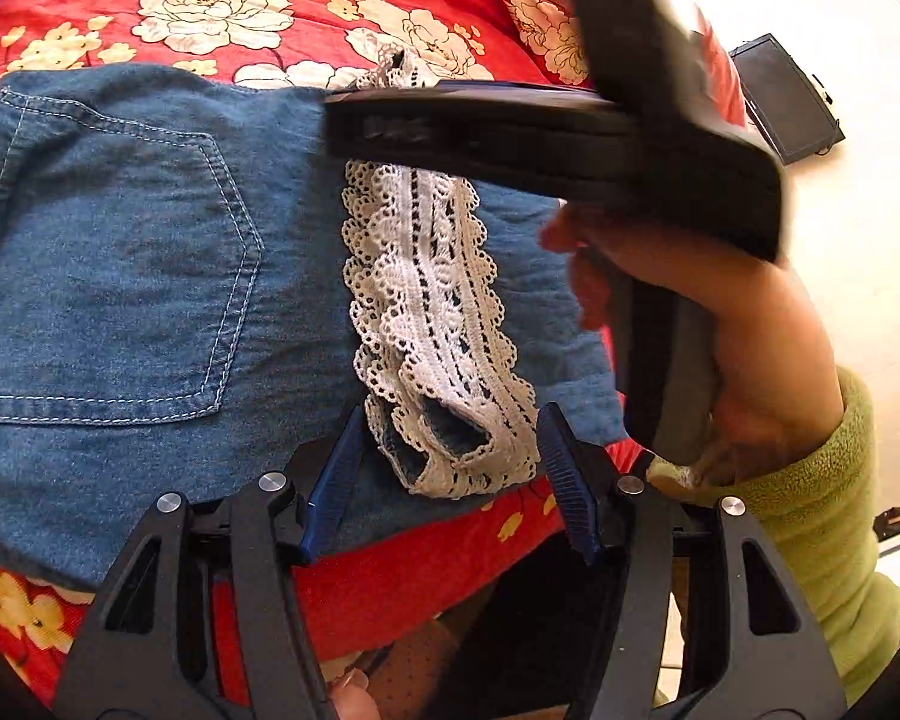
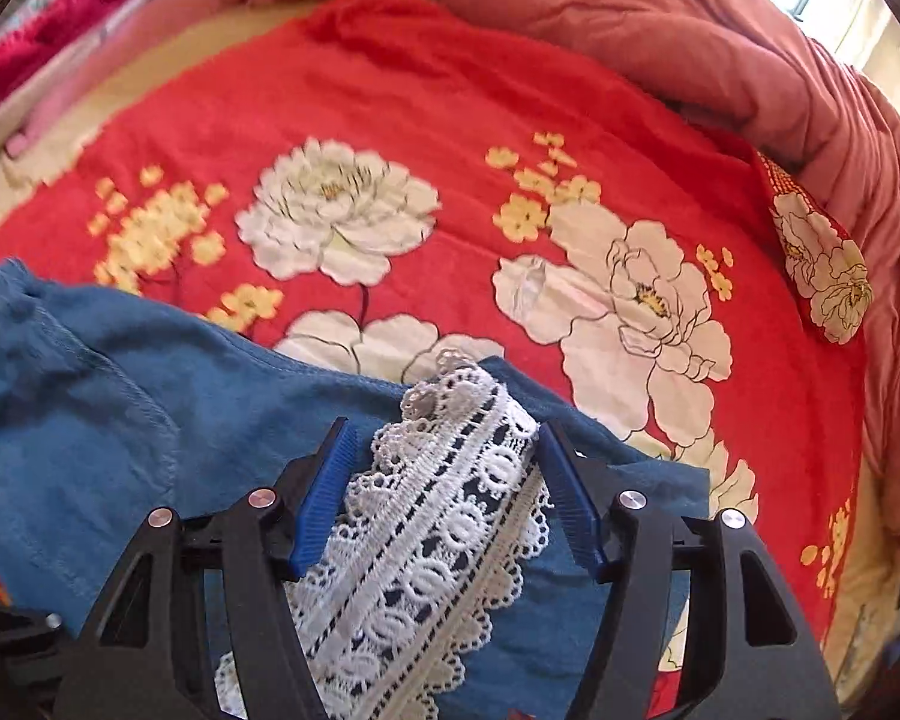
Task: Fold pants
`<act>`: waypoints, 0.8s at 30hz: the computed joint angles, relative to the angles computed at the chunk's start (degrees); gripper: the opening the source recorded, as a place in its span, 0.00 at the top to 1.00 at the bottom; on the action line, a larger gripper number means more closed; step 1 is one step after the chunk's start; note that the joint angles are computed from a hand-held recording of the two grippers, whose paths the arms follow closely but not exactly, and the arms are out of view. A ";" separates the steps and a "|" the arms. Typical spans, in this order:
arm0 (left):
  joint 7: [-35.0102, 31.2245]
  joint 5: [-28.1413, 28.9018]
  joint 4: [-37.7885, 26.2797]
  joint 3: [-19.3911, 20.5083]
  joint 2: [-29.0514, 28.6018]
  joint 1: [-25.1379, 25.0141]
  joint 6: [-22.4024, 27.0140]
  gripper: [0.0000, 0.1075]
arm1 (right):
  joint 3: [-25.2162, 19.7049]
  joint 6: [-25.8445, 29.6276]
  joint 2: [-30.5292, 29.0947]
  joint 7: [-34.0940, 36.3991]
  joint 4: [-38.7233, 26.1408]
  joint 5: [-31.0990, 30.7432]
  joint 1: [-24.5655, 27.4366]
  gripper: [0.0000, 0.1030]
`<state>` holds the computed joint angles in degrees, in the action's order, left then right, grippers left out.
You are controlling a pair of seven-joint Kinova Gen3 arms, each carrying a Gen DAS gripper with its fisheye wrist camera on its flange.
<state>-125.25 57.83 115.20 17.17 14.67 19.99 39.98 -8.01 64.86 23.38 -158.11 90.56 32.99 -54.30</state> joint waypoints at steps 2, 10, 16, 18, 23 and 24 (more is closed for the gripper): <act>0.39 -0.45 -0.04 -0.01 0.04 0.36 -0.45 0.53 | 1.81 0.23 0.93 1.07 0.11 -0.40 -0.84 0.42; 5.60 -6.04 -1.00 0.25 -0.19 3.07 -4.14 0.69 | 0.22 -12.98 -6.91 -7.83 11.99 2.16 2.23 0.76; 4.39 -5.67 -0.38 1.25 -1.36 1.61 -3.60 0.78 | -1.67 -25.56 -14.67 -19.17 19.84 6.76 4.81 0.77; 3.93 -5.35 -0.05 1.28 -2.33 1.70 -3.58 0.78 | -3.52 -25.41 -13.23 -17.45 18.05 7.41 6.21 0.77; 4.90 -6.80 0.91 0.13 -3.64 1.90 -3.24 0.78 | -3.47 -19.50 -6.49 -6.70 10.31 3.03 5.62 0.61; 4.38 -6.55 1.05 0.02 -3.56 1.49 -2.59 0.78 | -3.29 -19.48 -5.77 -5.31 9.86 3.12 5.29 0.57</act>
<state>-120.88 51.28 116.25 17.19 11.11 21.48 37.39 -11.30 45.39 17.61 -163.42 100.42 36.12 -49.01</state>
